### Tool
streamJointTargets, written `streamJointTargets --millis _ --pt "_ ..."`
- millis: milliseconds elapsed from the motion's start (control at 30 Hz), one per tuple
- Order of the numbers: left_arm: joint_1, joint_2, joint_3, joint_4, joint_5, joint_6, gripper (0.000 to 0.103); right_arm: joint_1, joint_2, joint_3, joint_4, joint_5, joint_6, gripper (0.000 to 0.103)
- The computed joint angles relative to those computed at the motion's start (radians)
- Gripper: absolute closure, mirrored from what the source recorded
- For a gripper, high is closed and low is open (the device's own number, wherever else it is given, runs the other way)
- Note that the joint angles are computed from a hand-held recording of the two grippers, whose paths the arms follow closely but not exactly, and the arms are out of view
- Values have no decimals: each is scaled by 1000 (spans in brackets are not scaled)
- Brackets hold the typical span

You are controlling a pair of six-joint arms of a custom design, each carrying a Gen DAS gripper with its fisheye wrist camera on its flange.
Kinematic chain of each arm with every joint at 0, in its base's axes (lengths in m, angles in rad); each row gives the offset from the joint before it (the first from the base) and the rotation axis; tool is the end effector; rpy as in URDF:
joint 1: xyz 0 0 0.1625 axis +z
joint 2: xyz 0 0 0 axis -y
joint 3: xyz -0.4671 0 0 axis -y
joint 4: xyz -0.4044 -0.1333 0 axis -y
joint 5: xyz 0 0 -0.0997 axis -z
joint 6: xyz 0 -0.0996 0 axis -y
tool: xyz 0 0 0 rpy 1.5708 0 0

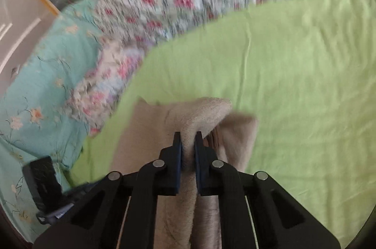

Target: Fold small clothes

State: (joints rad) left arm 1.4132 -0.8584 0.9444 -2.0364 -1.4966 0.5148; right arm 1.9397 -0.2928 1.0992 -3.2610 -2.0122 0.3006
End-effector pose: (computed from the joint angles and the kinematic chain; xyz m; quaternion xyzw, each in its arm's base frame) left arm 0.0075 -0.8493 0.4260 0.3171 0.9287 -0.1791 0.0693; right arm 0.3947 -0.7694 0.0254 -0.0634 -0.8847 0.4591 0.0498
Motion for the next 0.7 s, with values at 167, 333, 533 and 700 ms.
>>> streamJointTargets --millis 167,333,533,700 --pt "-18 4 24 15 29 19 87 -17 4 -18 135 -91 36 93" --pt "-43 -8 99 -38 98 45 84 -42 2 30 128 -70 99 91" --pt "-48 -24 100 -9 117 56 84 7 -58 132 47 -102 116 87" --pt "-27 -70 95 44 58 47 83 71 -84 246 -77 -89 88 64"
